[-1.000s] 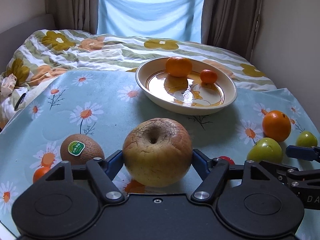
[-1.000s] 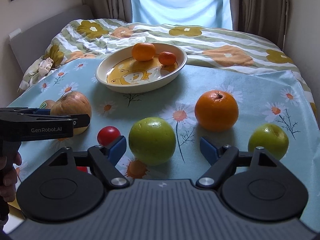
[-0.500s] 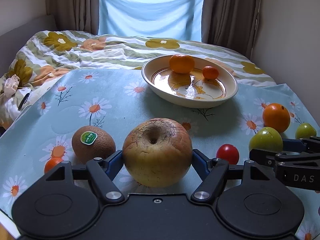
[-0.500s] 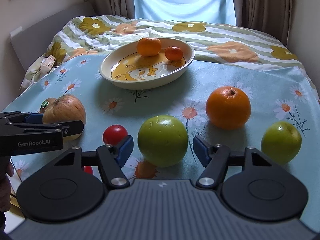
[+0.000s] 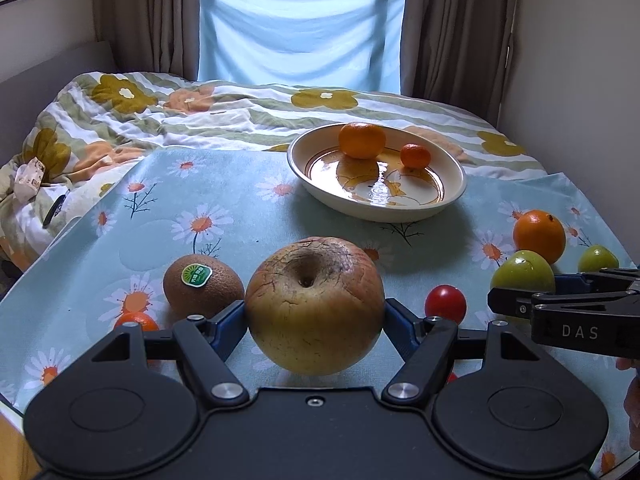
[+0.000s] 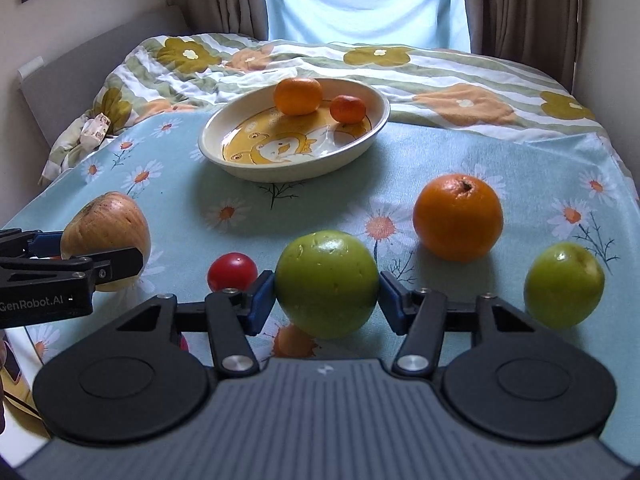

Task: Organize fruits
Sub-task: 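Grasp the yellow-brown apple with the left tool while the right tool grasps a green apple, then carry the apple to the bowl with the left tool while the right tool carries the green apple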

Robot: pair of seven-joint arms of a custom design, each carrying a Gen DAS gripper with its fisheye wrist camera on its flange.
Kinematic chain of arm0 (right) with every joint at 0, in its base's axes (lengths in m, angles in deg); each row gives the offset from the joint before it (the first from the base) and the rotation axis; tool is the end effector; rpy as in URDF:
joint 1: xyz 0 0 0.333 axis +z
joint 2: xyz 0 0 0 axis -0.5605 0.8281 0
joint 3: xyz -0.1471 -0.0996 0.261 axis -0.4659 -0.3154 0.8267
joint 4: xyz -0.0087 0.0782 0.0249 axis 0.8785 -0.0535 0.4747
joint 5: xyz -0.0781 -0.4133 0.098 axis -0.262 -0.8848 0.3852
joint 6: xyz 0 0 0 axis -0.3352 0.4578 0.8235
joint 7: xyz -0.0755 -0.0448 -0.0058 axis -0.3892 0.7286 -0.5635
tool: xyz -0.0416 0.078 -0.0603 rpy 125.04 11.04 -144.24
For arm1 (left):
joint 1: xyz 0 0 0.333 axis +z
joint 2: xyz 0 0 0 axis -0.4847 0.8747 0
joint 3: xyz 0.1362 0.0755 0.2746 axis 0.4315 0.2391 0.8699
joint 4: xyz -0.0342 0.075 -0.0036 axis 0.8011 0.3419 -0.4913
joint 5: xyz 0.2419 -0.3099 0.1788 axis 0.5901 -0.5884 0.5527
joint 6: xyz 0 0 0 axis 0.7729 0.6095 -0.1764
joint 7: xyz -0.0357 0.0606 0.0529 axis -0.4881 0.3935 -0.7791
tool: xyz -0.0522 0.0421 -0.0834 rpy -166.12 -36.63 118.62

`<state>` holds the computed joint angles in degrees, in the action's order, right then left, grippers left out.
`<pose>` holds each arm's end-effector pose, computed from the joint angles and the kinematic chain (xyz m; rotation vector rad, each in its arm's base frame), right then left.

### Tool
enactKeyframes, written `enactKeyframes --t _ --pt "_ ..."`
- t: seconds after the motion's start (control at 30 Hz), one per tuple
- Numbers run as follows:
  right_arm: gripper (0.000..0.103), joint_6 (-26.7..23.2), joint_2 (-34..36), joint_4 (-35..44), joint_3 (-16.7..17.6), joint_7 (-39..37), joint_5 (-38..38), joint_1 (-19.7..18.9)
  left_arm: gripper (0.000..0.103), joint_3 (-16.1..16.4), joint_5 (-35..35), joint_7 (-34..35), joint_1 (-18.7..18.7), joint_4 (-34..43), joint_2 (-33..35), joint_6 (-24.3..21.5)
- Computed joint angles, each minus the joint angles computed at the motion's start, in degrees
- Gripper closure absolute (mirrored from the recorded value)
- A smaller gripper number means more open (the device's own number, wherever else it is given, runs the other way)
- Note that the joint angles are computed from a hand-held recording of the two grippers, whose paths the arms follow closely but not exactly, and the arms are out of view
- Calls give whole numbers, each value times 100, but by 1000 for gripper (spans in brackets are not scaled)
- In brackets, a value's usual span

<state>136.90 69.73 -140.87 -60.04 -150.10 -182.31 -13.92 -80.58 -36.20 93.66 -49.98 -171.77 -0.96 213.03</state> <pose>0.6354 0.2924 0.2340 -1.7234 1.6351 -0.5785 0.6391 -0.1699 0.2549 -1.5936 1.9007 -0.8598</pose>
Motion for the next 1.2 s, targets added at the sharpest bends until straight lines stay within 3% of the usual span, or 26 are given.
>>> enactKeyframes --t 0.27,0.53,0.73,0.8,1.0,1.2 --pt "33 -70 -563 -456 -14 -336 286 88 26 197 -369 206 -304 -452 -551 161" --pt "33 -18 -1194 -958 -167 -1373 1344 313 26 378 -1120 803 -613 -806 -1190 120" --pt "33 -122 -1511 -1071 -350 -2103 2078 571 26 197 -1330 1217 -381 -824 -1485 131" --pt "33 -207 -1563 -1048 -394 -2303 2341 640 26 -16 -1179 1221 -98 -755 -1505 103" --pt "33 -596 -1509 -750 -502 -2561 2892 847 26 -1176 305 484 1461 -363 -1360 -74" --pt "33 -1181 -1102 -126 -521 -2832 3596 982 26 -2894 1954 17 3422 598 -583 -542"
